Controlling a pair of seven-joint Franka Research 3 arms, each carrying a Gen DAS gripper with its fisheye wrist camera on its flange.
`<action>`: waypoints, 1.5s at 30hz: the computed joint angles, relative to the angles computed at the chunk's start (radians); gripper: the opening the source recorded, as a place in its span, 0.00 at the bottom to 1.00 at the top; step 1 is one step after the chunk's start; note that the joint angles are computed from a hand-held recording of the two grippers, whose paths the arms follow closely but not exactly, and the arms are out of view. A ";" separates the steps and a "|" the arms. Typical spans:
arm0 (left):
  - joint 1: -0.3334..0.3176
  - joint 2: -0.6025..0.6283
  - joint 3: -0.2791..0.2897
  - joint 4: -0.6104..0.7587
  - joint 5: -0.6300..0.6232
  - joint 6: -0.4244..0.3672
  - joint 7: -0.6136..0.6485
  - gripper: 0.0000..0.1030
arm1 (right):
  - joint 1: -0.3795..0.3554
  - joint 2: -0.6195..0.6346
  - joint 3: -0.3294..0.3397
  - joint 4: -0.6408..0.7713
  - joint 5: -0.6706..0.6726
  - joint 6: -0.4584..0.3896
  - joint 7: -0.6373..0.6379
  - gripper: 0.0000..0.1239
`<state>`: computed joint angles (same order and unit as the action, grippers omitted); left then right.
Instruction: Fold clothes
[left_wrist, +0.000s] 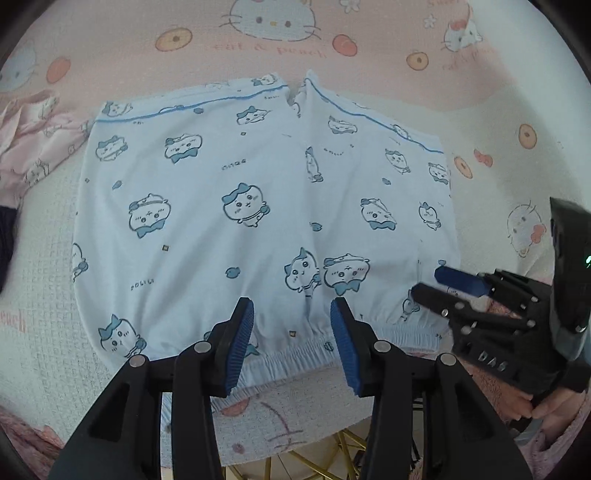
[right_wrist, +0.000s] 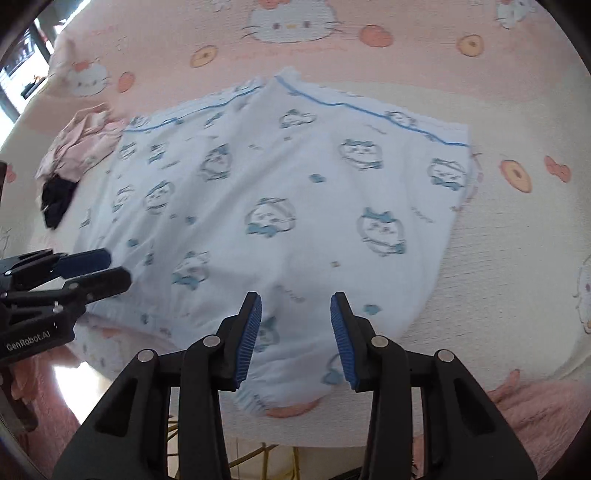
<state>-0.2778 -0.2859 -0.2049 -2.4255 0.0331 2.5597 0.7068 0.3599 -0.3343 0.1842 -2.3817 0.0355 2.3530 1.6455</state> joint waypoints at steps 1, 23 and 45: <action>0.009 0.007 -0.010 0.012 0.027 -0.047 -0.012 0.44 | 0.005 0.010 0.016 0.007 -0.017 -0.023 0.005 0.31; 0.012 -0.096 0.022 -0.065 0.012 -0.155 0.003 0.49 | 0.071 -0.002 0.017 0.001 0.041 -0.081 0.030 0.35; 0.263 0.315 0.124 0.244 -0.130 0.134 0.504 0.31 | 0.159 0.916 -0.090 1.186 -0.077 -0.232 -0.034 0.35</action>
<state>-0.0145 0.0292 -0.0810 -2.1816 -0.0973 2.6939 1.2108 0.5186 0.5817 0.0941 -1.1959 -0.0413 2.1206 1.6118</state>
